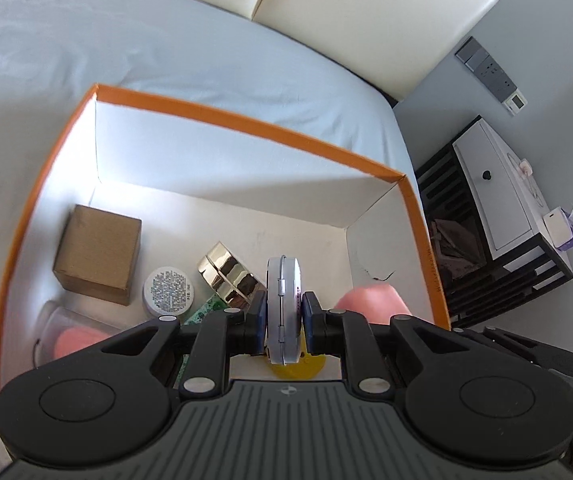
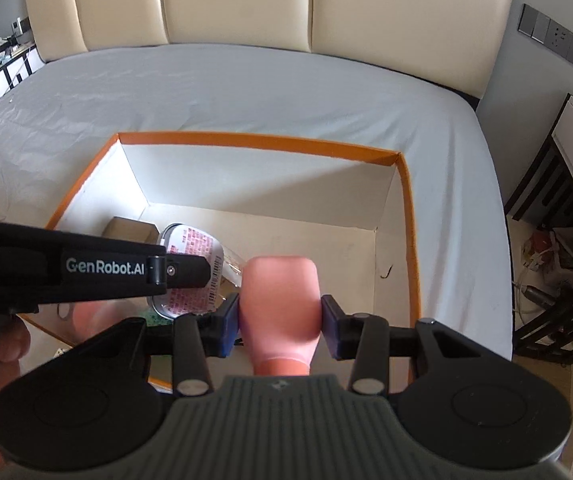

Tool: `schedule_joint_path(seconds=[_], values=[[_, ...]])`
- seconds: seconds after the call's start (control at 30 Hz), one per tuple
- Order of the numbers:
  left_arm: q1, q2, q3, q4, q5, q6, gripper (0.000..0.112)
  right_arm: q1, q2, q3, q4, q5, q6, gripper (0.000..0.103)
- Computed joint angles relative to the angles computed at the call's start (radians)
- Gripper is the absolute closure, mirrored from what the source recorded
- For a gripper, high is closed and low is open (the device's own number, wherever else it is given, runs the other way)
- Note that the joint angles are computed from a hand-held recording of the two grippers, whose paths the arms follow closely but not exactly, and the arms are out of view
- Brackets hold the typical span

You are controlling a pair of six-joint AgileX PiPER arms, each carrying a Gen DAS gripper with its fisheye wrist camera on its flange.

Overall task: Organize rigid objects
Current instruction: 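Lower the mint tin and pink bottle into the box and open both tools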

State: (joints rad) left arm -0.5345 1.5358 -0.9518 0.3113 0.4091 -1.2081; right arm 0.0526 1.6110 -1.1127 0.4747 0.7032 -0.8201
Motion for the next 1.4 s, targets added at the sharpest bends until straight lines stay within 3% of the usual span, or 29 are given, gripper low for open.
schedule_joint_path(seconds=[0.17,0.3,0.43,0.63,0.8,0.97,1.03,1.13,1.27,1.4], values=[[0.081,0.037,0.026,-0.292,-0.108,0.29,0.093,0.026,0.095,-0.07,-0.049,0.034,0.074,0.061],[0.112,0.052,0.032,-0.378,-0.137,0.372,0.093,0.036,0.131,-0.12,-0.07,0.085,0.097,0.06],[0.132,0.065,0.026,-0.349,-0.127,0.328,0.093,0.026,0.153,-0.192,-0.032,0.198,0.098,0.06],[0.151,0.058,0.042,-0.352,-0.128,0.313,0.093,0.077,0.184,-0.261,-0.098,0.247,0.189,0.06],[0.157,0.051,0.052,-0.346,-0.134,0.299,0.093,0.034,0.179,-0.314,-0.035,0.4,0.195,0.061],[0.183,0.025,0.079,-0.513,-0.159,0.477,0.093,0.027,0.114,-0.321,-0.039,0.411,0.195,0.061],[0.181,0.011,0.081,-0.489,-0.16,0.465,0.093,0.018,0.116,-0.344,-0.034,0.434,0.191,0.061],[0.178,0.004,0.085,-0.474,-0.167,0.45,0.093,0.033,0.105,-0.341,-0.083,0.383,0.21,0.061],[0.188,-0.011,0.099,-0.467,-0.176,0.429,0.093,0.028,0.125,-0.384,-0.081,0.393,0.223,0.061],[0.206,-0.003,0.112,-0.657,-0.2,0.614,0.093,0.086,0.124,-0.326,-0.168,0.221,0.219,0.061]])
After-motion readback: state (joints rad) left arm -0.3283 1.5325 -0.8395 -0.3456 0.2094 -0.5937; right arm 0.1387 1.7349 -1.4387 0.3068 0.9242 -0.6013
